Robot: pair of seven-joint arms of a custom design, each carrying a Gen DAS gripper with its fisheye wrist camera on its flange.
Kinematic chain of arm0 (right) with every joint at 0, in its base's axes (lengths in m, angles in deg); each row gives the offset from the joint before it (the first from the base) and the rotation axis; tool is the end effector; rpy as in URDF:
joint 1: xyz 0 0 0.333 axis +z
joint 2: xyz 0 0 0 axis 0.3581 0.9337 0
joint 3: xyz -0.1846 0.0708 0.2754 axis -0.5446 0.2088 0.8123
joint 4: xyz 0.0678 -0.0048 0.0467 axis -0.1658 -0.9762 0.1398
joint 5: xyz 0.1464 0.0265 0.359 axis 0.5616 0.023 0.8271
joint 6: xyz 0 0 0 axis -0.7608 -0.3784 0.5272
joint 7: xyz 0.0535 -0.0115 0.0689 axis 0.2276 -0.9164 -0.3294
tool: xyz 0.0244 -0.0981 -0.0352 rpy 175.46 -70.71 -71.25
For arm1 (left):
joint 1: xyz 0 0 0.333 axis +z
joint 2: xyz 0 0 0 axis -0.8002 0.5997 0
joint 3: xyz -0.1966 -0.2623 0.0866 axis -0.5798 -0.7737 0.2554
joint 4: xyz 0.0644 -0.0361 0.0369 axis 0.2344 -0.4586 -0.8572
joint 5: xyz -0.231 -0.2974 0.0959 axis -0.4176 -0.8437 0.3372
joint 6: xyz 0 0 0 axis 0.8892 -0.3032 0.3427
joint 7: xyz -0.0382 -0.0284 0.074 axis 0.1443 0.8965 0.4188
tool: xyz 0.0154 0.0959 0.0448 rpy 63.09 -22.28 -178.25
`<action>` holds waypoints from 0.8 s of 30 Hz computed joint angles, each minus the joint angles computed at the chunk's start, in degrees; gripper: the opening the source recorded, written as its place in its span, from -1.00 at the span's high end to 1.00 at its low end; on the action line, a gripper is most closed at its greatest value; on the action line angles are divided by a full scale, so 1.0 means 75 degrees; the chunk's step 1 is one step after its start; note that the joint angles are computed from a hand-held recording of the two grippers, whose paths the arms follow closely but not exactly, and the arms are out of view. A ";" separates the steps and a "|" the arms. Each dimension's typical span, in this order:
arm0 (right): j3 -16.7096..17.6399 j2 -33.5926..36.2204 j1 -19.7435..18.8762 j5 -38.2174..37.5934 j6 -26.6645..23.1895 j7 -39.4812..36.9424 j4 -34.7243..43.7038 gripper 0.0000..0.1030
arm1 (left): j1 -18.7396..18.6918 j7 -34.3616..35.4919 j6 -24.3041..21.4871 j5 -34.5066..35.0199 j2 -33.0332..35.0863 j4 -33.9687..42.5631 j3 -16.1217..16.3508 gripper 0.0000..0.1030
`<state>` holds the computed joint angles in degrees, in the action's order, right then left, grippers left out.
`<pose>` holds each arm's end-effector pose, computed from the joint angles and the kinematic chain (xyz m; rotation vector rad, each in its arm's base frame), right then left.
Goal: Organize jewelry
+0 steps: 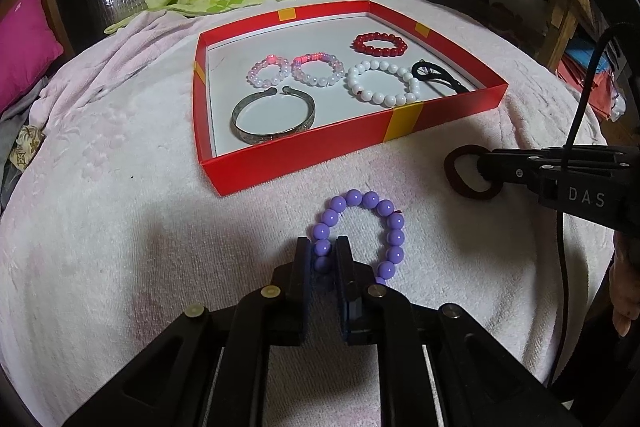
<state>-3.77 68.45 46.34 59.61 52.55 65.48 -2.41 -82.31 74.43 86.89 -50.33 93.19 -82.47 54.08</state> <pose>0.6481 0.4152 0.5207 -2.1606 1.4443 -0.0896 0.5600 -0.4030 0.5065 -1.8706 1.8239 -0.5627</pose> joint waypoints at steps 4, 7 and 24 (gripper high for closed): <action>0.0003 -0.0023 -0.0008 0.0019 0.0017 0.0000 -0.0035 0.73 | -0.0013 -0.0003 -0.0032 0.0015 0.0022 0.0031 0.0007 0.74; 0.0003 -0.0019 -0.0004 0.0019 0.0015 0.0007 -0.0029 0.73 | 0.0012 -0.0054 0.0027 -0.0040 0.0006 -0.0001 0.0009 0.73; 0.0021 -0.0052 -0.0030 0.0088 0.0060 0.0058 -0.0098 0.73 | -0.0051 -0.0163 -0.0173 0.0148 0.0036 0.0074 0.0016 0.66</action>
<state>-3.62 68.06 46.11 60.27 53.00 65.91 -3.14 -82.68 73.20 85.59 -49.22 93.46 -81.92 54.20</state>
